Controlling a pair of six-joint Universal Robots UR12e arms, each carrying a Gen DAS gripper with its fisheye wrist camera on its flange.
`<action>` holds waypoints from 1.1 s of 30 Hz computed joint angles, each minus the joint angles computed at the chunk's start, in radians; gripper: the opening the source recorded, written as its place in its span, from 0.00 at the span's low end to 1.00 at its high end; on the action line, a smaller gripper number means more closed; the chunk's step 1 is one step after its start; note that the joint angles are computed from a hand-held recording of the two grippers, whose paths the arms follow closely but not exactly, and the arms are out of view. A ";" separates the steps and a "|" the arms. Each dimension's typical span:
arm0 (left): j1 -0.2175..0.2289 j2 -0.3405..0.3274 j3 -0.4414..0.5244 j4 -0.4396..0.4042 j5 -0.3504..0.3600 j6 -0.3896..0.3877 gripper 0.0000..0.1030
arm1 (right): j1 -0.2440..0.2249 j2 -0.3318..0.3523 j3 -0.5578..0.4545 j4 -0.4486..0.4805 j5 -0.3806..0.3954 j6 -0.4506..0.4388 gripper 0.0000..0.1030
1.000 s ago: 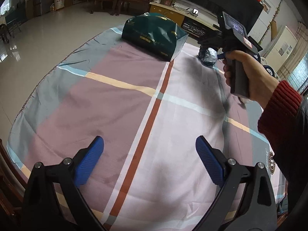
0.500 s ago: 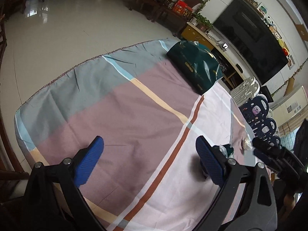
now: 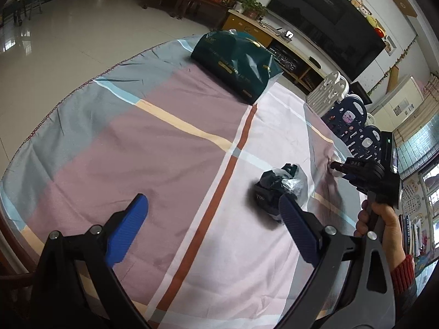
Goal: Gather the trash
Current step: 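Carry the white tissue toward the wastebasket with the right tool while the left tool carries the grey bag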
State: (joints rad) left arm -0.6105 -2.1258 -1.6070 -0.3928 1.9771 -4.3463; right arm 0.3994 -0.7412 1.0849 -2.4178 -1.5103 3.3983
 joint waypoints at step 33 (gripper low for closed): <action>-0.095 -0.060 0.197 -0.122 0.047 0.373 0.53 | 0.058 -0.566 0.775 -0.399 -0.012 0.216 0.22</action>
